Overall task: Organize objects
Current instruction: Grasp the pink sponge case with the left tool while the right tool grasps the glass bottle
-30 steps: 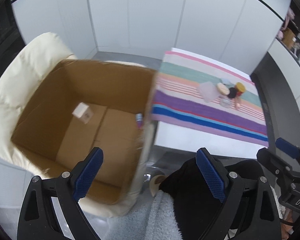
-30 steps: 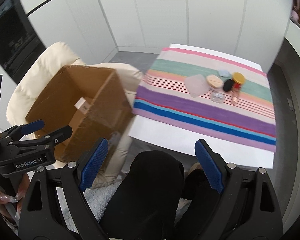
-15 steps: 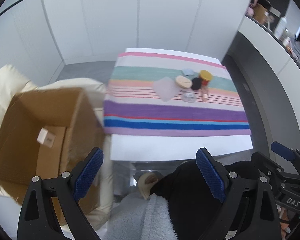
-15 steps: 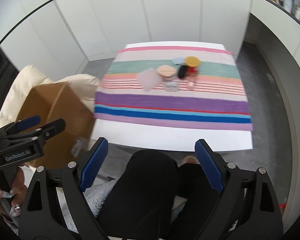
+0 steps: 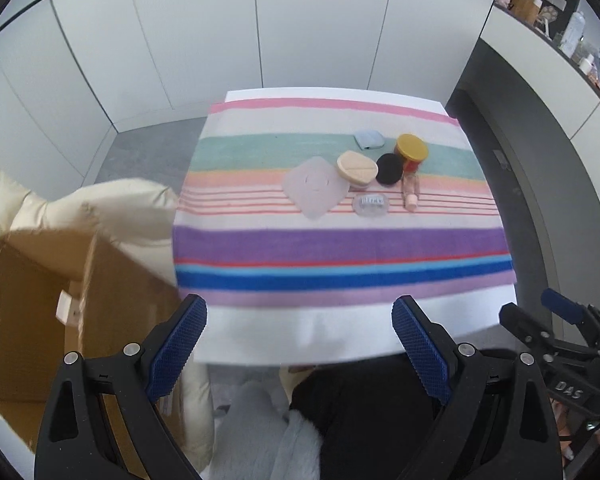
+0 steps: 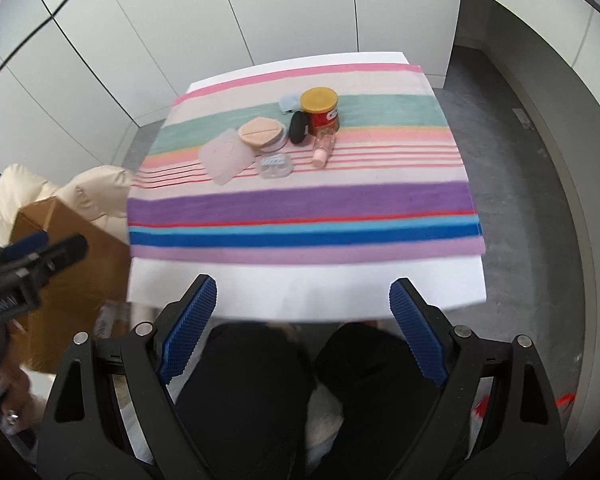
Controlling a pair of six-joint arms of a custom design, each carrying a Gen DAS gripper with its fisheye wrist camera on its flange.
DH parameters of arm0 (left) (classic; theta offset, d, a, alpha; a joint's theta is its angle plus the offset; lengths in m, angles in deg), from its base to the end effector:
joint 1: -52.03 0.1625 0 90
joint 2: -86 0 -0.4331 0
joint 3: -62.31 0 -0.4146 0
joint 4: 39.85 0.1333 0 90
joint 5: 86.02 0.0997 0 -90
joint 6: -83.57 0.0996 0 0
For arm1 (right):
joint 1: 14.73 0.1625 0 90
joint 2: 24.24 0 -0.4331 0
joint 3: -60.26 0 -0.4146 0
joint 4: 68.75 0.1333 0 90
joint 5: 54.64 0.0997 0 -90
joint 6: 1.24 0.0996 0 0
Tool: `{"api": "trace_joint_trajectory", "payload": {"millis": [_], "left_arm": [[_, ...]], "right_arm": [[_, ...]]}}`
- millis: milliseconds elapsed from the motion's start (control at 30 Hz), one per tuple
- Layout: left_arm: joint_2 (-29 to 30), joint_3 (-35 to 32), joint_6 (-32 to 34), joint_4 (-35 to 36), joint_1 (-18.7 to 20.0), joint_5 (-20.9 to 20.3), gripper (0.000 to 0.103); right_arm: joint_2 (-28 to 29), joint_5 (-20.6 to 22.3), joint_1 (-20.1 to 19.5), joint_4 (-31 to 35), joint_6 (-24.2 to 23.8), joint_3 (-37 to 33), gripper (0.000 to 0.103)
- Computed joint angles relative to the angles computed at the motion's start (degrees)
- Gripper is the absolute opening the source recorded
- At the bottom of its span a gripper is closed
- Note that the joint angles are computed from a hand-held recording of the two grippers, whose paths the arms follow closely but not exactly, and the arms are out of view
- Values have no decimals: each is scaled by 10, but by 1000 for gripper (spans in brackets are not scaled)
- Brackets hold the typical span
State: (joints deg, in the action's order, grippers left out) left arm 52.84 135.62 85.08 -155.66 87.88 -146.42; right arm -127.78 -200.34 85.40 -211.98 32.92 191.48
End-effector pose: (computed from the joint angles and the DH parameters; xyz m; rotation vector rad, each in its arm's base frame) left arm -0.5048 -0.5899 0.0235 1.2759 2.2339 -0.0113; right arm 0.1170 -0.3650 0.3833 -0.7273 -2.1307 0.9147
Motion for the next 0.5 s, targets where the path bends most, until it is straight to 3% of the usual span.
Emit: {"api": "trace_joint_trajectory", "payload": {"millis": [133, 233, 333, 500], "left_arm": [[66, -73, -7, 36, 10, 2, 95], [125, -143, -34, 74, 22, 16, 95], [193, -232, -65, 122, 39, 18, 95], [304, -384, -121, 193, 59, 16, 95]], "right_arm": [[15, 26, -74, -97, -104, 2, 91], [41, 77, -145, -205, -226, -4, 91], [78, 94, -204, -250, -300, -30, 91], [121, 179, -277, -271, -336, -74, 90]]}}
